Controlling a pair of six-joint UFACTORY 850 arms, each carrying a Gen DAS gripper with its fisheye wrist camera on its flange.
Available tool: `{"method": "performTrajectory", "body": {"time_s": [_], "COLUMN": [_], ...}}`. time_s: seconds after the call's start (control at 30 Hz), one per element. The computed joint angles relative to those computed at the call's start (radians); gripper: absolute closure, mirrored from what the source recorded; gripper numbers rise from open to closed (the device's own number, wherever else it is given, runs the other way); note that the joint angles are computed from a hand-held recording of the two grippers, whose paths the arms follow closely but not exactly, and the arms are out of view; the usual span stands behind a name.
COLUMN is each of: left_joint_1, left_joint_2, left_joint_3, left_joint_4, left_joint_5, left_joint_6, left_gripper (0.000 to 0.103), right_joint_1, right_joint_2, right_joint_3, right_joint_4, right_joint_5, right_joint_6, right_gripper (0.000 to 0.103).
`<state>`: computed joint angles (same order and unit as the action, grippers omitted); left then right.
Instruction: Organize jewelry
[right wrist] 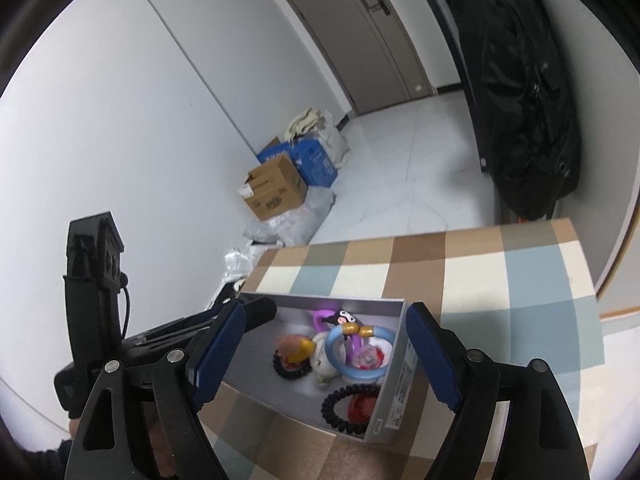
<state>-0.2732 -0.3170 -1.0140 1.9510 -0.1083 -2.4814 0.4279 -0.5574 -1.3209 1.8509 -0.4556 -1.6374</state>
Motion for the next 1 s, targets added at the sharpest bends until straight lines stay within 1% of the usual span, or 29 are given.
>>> {"method": "performTrajectory", "body": {"time_s": [0.03, 0.07, 0.13, 0.2, 0.23, 0.3, 0.37, 0.47, 0.5, 0.6, 0.7, 0.83, 1.0], "left_joint_1": [-0.006, -0.014, -0.028, -0.045, -0.054, -0.075, -0.088, -0.105, -0.111, -0.128, -0.146, -0.171, -0.199], "left_joint_2": [0.008, 0.018, 0.035, 0.057, 0.068, 0.097, 0.116, 0.146, 0.158, 0.178, 0.196, 0.209, 0.231], "left_joint_3": [0.009, 0.020, 0.038, 0.060, 0.070, 0.103, 0.123, 0.153, 0.164, 0.183, 0.208, 0.230, 0.265], "left_joint_4": [0.034, 0.043, 0.017, 0.033, 0.010, 0.047, 0.059, 0.078, 0.080, 0.062, 0.043, -0.037, -0.059], "left_joint_5": [-0.017, -0.042, -0.090, -0.145, -0.172, -0.239, -0.276, -0.316, -0.329, -0.361, -0.393, -0.437, -0.486], "left_joint_6": [-0.035, -0.044, -0.024, -0.044, -0.024, -0.069, -0.083, -0.109, -0.112, -0.105, -0.106, -0.067, -0.072], "left_gripper": [0.052, 0.045, 0.039, 0.032, 0.026, 0.024, 0.020, 0.018, 0.018, 0.018, 0.018, 0.018, 0.017], "right_joint_1": [0.001, 0.003, 0.006, 0.008, 0.008, 0.010, 0.012, 0.021, 0.024, 0.032, 0.039, 0.045, 0.047], "right_joint_2": [0.010, 0.019, 0.043, 0.066, 0.076, 0.103, 0.132, 0.169, 0.184, 0.217, 0.244, 0.276, 0.302], "right_joint_3": [0.014, 0.026, 0.060, 0.091, 0.104, 0.142, 0.181, 0.225, 0.242, 0.280, 0.312, 0.360, 0.399], "right_joint_4": [0.037, 0.065, 0.138, 0.198, 0.224, 0.303, 0.379, 0.457, 0.486, 0.545, 0.595, 0.650, 0.683], "right_joint_5": [0.002, 0.004, 0.005, 0.006, 0.003, -0.009, -0.027, -0.034, -0.042, -0.062, -0.080, -0.095, -0.090], "right_joint_6": [-0.038, -0.067, -0.147, -0.213, -0.241, -0.327, -0.420, -0.530, -0.572, -0.658, -0.739, -0.786, -0.800], "right_gripper": [0.020, 0.019, 0.017, 0.015, 0.012, 0.008, 0.007, 0.006, 0.004, 0.001, 0.000, 0.000, 0.000]}}
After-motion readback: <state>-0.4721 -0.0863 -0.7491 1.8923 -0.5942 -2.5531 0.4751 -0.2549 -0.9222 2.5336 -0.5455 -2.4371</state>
